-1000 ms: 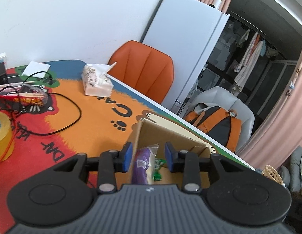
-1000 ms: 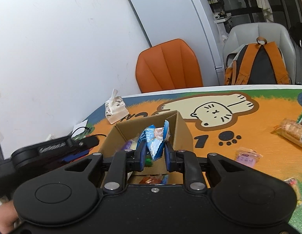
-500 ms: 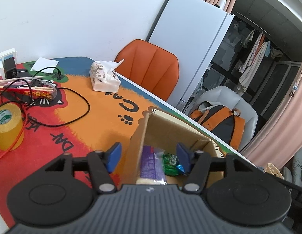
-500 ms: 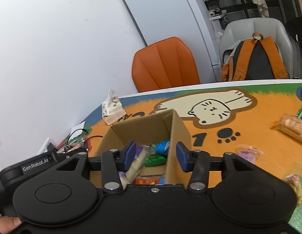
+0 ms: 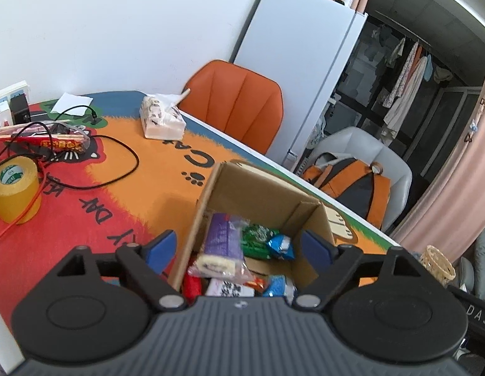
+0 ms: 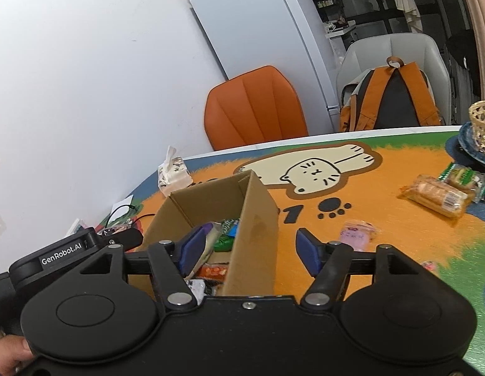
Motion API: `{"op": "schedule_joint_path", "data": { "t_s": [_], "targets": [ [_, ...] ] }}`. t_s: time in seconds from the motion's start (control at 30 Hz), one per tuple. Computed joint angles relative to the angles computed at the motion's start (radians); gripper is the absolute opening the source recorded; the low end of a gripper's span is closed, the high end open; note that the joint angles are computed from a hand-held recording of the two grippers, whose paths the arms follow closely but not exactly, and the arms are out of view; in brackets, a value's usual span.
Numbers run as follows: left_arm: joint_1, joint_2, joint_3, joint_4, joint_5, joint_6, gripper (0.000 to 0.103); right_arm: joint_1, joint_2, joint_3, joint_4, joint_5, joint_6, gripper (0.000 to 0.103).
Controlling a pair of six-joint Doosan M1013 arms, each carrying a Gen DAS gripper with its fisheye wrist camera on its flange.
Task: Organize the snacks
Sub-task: 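Move the right gripper to the small clear stick snack and grasp it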
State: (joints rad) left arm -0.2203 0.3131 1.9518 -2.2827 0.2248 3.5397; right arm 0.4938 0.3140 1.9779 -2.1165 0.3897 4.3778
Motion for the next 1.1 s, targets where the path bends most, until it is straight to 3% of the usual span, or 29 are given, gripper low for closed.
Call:
{"op": "schedule_joint_path", "data": {
  "t_s": [0.1,0.27,0.47,0.57,1.1],
  "targets": [
    [-0.008,-0.008,0.003,0.104,-0.010,-0.094,0.088,-0.003,-0.013,0.018,0.006,0.005,0.009,0.075],
    [-0.023,-0.023,0.018,0.112,-0.011,-0.085,0.092,-0.007,-0.036,0.051,-0.001,0.003,0.029,0.091],
    [-0.045,-0.041,0.033,0.177,0.011,-0.131,0.092,-0.009,-0.062,0.091,0.043,0.026,0.014,0.096],
    [-0.053,-0.045,0.036,0.279,0.045,-0.204,0.092,-0.008,-0.076,0.111,0.087,0.059,-0.010,0.103],
    [-0.134,-0.038,0.039,0.293,0.086,-0.112,0.090,-0.037,-0.124,0.200,0.089,0.126,0.027,0.103]
  ]
}}
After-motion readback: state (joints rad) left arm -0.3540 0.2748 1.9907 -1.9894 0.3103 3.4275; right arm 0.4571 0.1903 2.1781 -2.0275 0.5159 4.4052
